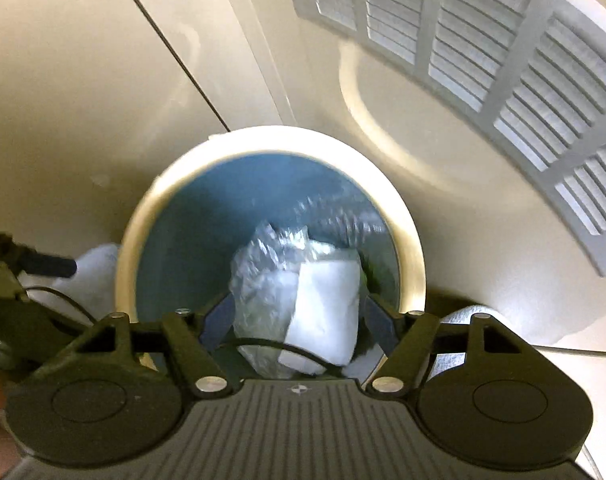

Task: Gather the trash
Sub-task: 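Open both tools over the bin, dropping the bag and tissue, then raise both open tools out of the cabinet toward the grey mat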

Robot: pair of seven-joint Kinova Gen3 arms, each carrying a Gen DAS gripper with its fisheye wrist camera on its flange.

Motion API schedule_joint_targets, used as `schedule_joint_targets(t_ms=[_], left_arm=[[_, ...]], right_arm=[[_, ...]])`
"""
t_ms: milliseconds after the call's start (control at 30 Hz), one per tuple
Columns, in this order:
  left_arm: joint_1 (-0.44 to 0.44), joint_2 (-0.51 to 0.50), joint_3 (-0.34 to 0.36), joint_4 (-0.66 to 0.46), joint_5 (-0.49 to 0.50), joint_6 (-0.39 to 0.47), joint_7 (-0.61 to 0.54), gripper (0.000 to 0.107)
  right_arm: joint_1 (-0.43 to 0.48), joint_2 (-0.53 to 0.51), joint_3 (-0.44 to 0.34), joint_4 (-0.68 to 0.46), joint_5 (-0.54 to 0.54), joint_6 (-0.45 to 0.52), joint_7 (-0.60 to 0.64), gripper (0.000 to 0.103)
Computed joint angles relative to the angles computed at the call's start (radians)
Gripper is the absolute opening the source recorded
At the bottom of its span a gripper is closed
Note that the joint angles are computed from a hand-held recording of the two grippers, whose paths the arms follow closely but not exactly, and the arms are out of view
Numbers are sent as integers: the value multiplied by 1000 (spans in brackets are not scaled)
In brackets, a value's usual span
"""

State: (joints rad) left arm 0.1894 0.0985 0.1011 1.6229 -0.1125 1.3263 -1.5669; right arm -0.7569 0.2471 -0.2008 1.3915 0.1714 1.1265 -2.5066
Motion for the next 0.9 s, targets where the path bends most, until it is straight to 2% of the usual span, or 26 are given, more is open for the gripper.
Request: schedule_joint_targets(t_ms=[200,400,533,600,900], left_arm=[[-18,-100,-7,21,13,3,-1,103],[-52,-227,-7,48,24,-9,5,103],[-50,-286,20,48,2,-4,-9,103],[-50,-319,38,49,-20,-18,0,103],[-77,-469,154,64,-150,-137,60,103]], right_arm=[[-67,-60,-10,16,121,-17,-118,74],[-140,-140,-63,38,328,8,-211,78],[-169,-184,-115,59,454,35,-273,80],[-172,-205,-139,57,483,53,-277,81],[-172,-278,-250,55,612,116,-349,90]])
